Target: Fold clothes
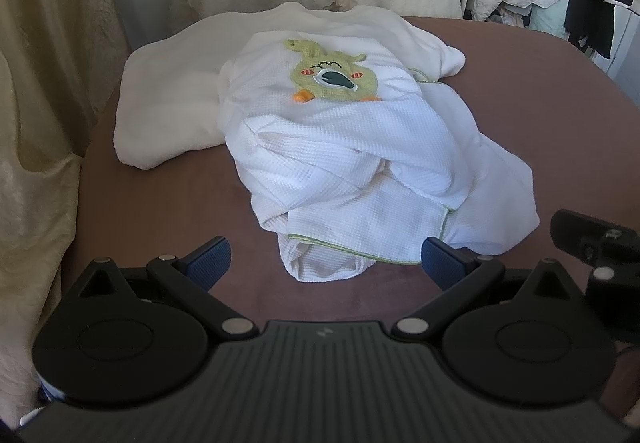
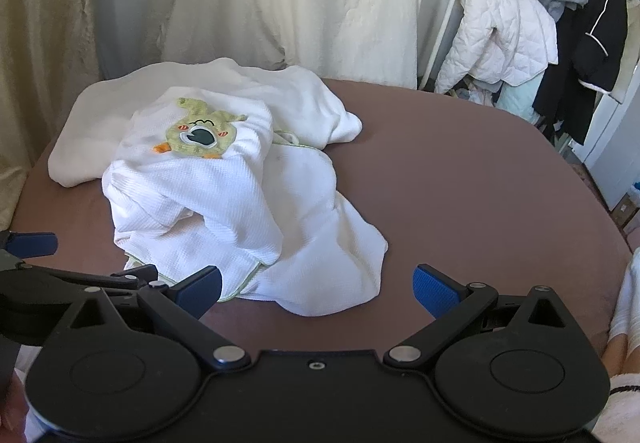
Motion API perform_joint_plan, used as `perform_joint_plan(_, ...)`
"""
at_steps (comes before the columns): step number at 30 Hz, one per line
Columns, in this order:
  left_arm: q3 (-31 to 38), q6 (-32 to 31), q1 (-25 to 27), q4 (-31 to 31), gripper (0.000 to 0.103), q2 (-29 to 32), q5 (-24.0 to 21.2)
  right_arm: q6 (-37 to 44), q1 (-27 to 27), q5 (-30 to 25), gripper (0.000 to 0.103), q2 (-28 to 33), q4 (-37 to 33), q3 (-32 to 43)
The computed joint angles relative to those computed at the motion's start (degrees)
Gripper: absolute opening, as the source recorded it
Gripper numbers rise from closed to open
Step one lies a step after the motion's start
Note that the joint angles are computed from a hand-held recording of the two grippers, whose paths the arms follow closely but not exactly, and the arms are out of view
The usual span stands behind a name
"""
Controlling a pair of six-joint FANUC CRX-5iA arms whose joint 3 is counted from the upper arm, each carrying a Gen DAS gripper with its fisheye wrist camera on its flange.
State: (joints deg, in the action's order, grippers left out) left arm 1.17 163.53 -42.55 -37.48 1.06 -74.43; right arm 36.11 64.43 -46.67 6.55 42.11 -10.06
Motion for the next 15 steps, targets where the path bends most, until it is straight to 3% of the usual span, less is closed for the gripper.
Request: perform_joint_plan(15,0.5,0.6,-0.7,-1.0,0.103,0.0,-1.1,0.2,0.1,-0.3,0.103,0.0,0.8,-0.4)
